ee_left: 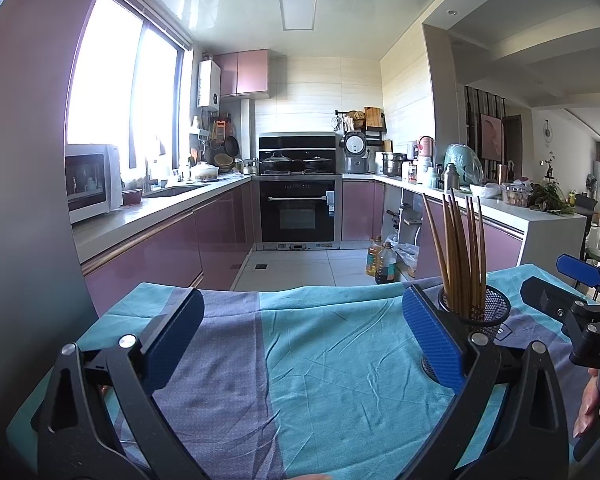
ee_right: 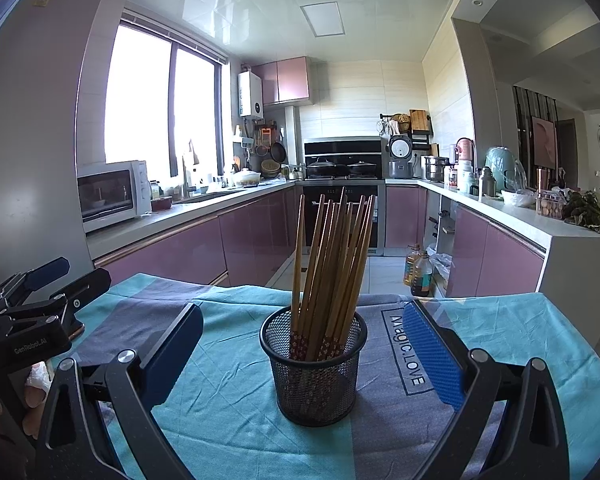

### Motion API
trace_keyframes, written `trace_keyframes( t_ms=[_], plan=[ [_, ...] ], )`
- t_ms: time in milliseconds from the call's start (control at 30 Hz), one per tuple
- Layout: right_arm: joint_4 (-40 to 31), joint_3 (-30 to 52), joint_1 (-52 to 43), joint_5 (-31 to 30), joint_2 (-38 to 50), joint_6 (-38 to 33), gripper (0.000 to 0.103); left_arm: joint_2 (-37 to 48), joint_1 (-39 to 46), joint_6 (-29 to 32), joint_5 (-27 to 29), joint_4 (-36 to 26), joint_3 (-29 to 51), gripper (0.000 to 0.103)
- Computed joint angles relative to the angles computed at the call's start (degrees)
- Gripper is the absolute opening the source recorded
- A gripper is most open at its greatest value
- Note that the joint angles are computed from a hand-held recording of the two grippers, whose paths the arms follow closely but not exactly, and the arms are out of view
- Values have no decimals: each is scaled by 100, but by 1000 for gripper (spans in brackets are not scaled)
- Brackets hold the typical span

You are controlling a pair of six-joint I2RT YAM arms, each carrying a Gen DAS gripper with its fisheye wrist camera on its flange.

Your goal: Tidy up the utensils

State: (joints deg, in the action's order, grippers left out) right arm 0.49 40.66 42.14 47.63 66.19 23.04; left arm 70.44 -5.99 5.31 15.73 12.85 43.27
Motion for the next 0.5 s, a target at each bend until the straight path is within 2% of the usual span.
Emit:
trace_keyframes(
  t_ms=[500],
  plan=[
    [43,-25,-41,-28,-7,-14,97,3,-23,-20,-32,1,0,98]
  ],
)
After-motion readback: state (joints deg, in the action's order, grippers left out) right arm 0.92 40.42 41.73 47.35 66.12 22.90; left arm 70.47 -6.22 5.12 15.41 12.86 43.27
